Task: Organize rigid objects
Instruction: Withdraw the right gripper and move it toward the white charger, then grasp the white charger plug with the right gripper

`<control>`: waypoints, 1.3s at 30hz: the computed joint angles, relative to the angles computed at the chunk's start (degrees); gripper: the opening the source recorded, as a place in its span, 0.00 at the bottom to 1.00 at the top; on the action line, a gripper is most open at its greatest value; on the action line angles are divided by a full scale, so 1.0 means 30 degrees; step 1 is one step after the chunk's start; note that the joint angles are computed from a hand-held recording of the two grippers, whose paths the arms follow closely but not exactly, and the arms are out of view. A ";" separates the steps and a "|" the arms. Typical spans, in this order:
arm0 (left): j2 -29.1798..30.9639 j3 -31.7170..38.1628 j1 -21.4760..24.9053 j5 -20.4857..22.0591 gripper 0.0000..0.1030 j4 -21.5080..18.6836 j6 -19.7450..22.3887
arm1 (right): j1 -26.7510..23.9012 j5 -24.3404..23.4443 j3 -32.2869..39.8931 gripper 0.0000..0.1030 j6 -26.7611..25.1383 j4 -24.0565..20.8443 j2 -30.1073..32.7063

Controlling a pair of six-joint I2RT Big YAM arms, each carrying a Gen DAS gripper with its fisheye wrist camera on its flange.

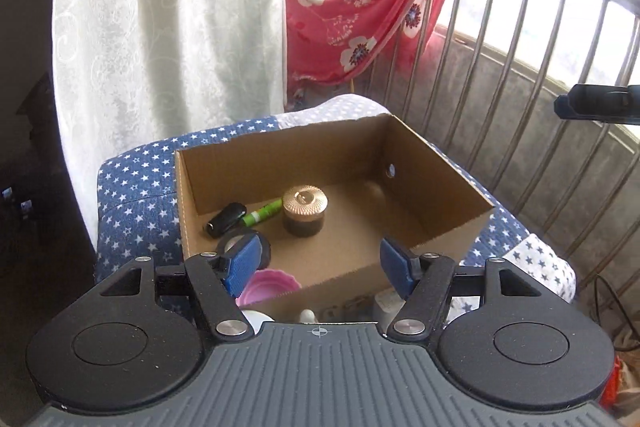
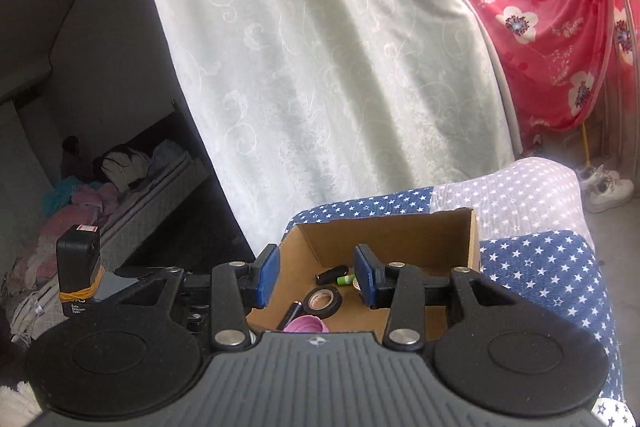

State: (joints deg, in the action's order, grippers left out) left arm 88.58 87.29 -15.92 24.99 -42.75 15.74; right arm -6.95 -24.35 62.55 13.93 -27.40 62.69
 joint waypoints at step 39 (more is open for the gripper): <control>0.0356 -0.6753 -0.4047 -0.5200 0.45 0.8481 -0.2768 | 0.0895 -0.1836 -0.5455 0.41 0.8603 0.8188 0.5646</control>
